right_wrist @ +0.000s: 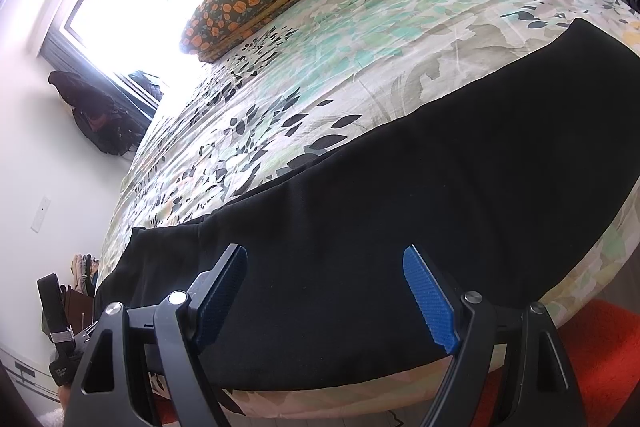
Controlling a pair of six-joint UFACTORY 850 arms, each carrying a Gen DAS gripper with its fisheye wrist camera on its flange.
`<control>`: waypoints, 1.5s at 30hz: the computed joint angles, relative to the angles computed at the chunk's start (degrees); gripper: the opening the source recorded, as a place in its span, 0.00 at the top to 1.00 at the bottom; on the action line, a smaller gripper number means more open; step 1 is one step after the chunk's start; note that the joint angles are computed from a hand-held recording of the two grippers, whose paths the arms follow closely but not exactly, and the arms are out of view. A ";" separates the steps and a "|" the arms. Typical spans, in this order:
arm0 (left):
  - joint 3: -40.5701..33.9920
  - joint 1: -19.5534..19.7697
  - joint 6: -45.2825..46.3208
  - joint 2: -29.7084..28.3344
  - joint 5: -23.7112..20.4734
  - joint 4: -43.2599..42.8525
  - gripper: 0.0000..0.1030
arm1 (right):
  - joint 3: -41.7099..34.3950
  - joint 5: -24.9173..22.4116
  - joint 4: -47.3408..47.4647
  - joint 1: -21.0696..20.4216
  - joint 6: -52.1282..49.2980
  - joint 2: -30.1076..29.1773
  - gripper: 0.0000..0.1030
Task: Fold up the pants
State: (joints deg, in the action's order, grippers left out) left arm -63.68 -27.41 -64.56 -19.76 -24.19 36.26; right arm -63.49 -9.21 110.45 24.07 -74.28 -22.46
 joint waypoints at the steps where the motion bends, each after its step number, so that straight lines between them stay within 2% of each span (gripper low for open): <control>1: 0.01 0.00 -0.01 -0.01 0.01 0.01 0.06 | 0.01 -0.02 0.00 -0.01 -0.02 -0.01 0.22; 10: 0.00 0.02 0.34 0.15 0.17 0.05 0.06 | 0.16 -0.54 0.60 -0.23 -0.28 0.21 0.22; 13: -0.17 -0.24 0.99 0.64 -0.33 0.91 0.06 | 2.11 -7.82 6.38 -3.67 -2.77 2.51 0.22; 16: -0.20 -0.14 3.64 1.30 0.40 -0.57 0.06 | 4.58 -12.66 12.00 -10.45 -4.80 6.83 0.20; 18: -0.47 -0.10 7.88 1.59 2.05 -4.81 0.06 | 4.21 -11.37 4.94 -16.16 0.25 8.98 0.16; 20: -1.23 -0.59 13.38 1.42 4.07 -9.53 0.06 | 2.74 -5.39 -7.05 -20.98 8.35 10.09 0.11; 21: -2.06 -1.05 16.59 0.93 4.64 -12.11 0.06 | 1.99 -4.88 -13.05 -23.37 11.72 9.55 0.10; 22: -3.09 -1.61 20.73 0.19 5.15 -15.37 0.06 | 0.98 -6.77 -19.05 -25.74 15.55 7.98 0.10; 25: -7.32 -3.63 28.75 -3.15 4.86 -21.72 0.06 | -4.34 -21.88 -36.52 -31.05 28.91 1.11 0.11; 27: -10.79 -4.94 30.49 -5.68 3.85 -22.75 0.06 | -5.82 -24.98 -40.29 -31.47 30.00 -1.06 0.11; 31: -17.48 -6.92 33.00 -10.07 2.23 -24.16 0.07 | -6.96 -28.82 -39.41 -31.31 27.56 -4.48 0.16; 34: -20.89 -7.89 33.70 -12.37 0.94 -24.07 0.07 | -7.37 -26.84 -42.44 -30.62 28.28 -5.46 0.18; 39: -22.55 -8.49 32.44 -14.01 -0.60 -22.44 0.07 | -8.19 -26.54 -46.45 -30.51 29.16 -5.85 0.19; 42: -21.86 -8.14 30.22 -13.73 -0.63 -21.46 0.06 | -8.03 -26.59 -51.46 -30.35 36.08 -5.44 0.19; 45: -21.99 -7.68 29.40 -14.18 -1.14 -22.15 0.07 | -6.21 -28.54 -44.14 -31.12 31.60 -4.94 0.20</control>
State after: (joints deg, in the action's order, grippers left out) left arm -85.67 -35.09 -35.16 -33.94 -25.33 14.11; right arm -69.70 -37.75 66.31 -7.04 -42.68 -27.40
